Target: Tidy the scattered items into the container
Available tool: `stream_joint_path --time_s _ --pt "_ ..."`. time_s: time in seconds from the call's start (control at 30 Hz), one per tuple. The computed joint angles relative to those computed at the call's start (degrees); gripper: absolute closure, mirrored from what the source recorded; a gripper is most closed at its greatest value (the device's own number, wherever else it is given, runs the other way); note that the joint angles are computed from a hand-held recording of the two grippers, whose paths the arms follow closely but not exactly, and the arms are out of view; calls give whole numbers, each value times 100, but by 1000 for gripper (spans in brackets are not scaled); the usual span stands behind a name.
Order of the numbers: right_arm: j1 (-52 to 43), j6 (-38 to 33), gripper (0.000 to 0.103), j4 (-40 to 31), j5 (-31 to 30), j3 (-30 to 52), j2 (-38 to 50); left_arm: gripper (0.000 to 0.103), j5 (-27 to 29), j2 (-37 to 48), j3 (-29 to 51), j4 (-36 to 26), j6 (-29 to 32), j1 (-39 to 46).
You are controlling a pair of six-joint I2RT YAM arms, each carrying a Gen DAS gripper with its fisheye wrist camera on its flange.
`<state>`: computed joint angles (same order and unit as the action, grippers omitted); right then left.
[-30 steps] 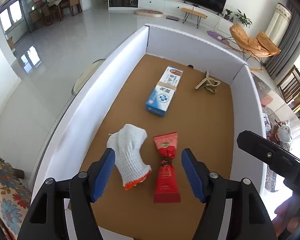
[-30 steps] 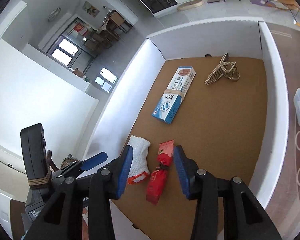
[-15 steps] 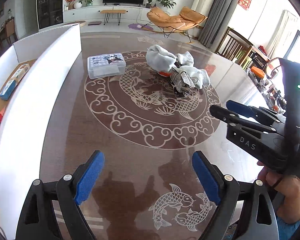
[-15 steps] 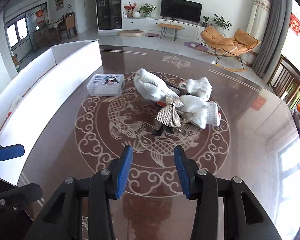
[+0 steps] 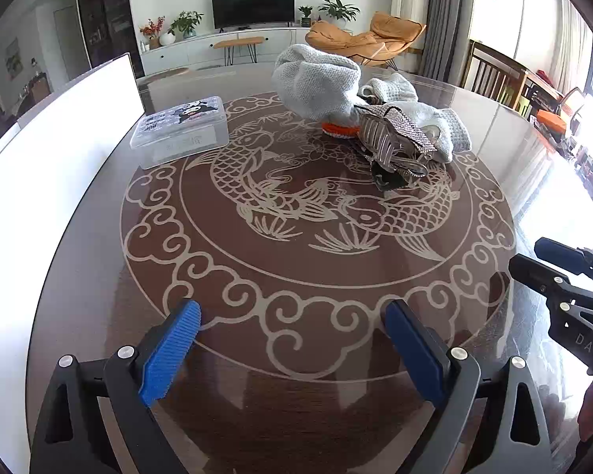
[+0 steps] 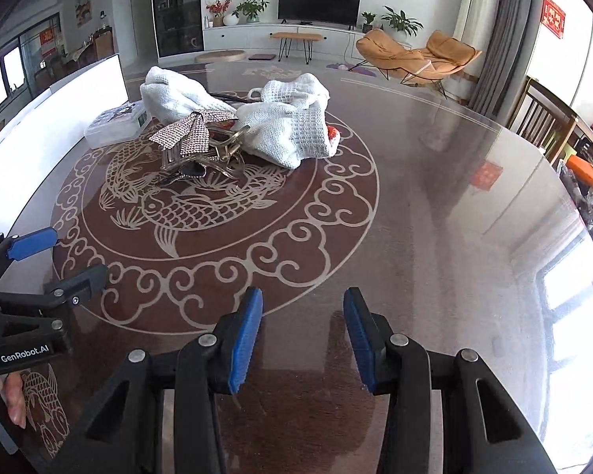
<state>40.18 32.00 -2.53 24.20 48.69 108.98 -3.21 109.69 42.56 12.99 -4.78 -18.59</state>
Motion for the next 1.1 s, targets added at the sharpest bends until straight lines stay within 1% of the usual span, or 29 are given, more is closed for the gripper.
stream_joint_path --time_s 0.03,0.2,0.23,0.27,0.33,0.47,1.1 --pt "-6 10 59 14 -44 51 79 0 -39 49 57 -42 -34 -3" --pt "56 42 58 158 38 136 256 0 -35 43 44 -62 -61 15" --pt "60 67 57 236 57 89 252 0 -35 43 44 -62 -61 15" --pt "75 126 51 279 123 50 251 0 -35 42 42 -63 -65 12" --pt "80 225 45 402 223 -46 253 0 -32 40 43 -65 -60 18" --pt "-16 290 42 609 67 -193 196 0 -36 46 41 -54 -67 11" --pt "-32 314 40 614 55 -196 196 0 -39 57 35 -36 -71 9"
